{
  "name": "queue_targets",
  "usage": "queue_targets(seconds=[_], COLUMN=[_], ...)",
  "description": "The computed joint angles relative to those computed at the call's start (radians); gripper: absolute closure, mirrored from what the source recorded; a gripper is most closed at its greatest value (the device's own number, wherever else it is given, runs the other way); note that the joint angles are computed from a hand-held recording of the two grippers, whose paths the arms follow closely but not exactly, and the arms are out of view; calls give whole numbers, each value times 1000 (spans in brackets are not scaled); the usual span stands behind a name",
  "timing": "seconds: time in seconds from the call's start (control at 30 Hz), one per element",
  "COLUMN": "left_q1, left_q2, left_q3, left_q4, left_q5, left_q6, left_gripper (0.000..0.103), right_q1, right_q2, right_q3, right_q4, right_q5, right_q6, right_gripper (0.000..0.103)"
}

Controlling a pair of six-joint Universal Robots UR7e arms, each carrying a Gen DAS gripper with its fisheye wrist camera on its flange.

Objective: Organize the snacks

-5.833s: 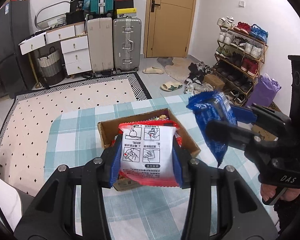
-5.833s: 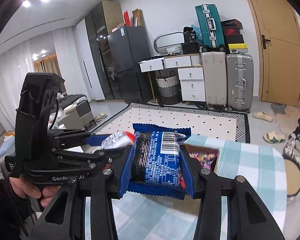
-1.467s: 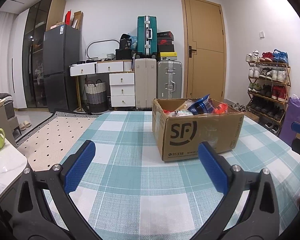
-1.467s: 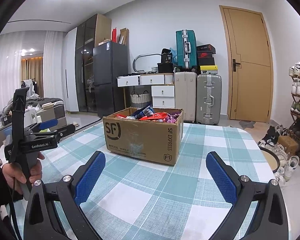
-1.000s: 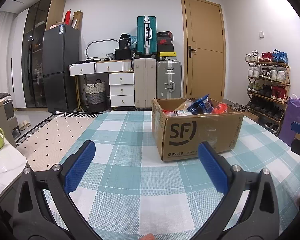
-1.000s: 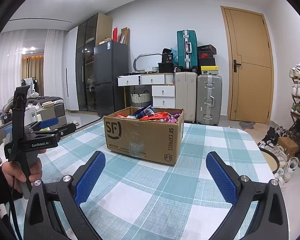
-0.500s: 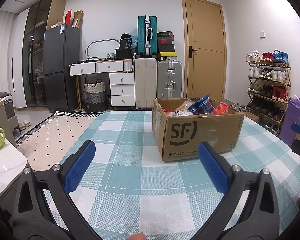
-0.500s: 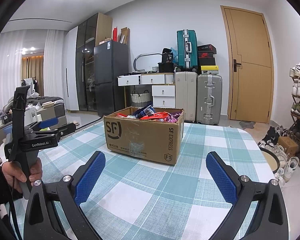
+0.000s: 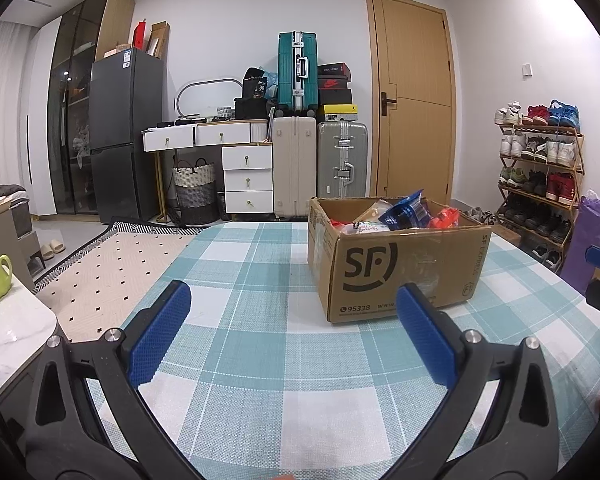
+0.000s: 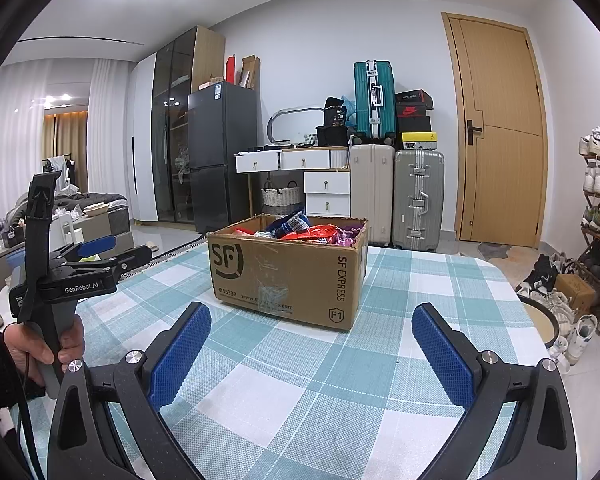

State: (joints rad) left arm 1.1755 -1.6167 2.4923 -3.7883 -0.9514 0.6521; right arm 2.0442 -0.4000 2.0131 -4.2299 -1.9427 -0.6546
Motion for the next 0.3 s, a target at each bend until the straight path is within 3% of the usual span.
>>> queue_targets(seconds=[0.3], left_q1=[2], left_q2=[-1], left_q3=[0], left_q4=[2], left_q5=[-2], left_q6=[-3], left_gripper=[1], right_q1=[0], right_q2=[0], right_q3=[0], right_q4=[-1], right_q5=[1], right_q6=[0], right_gripper=[1])
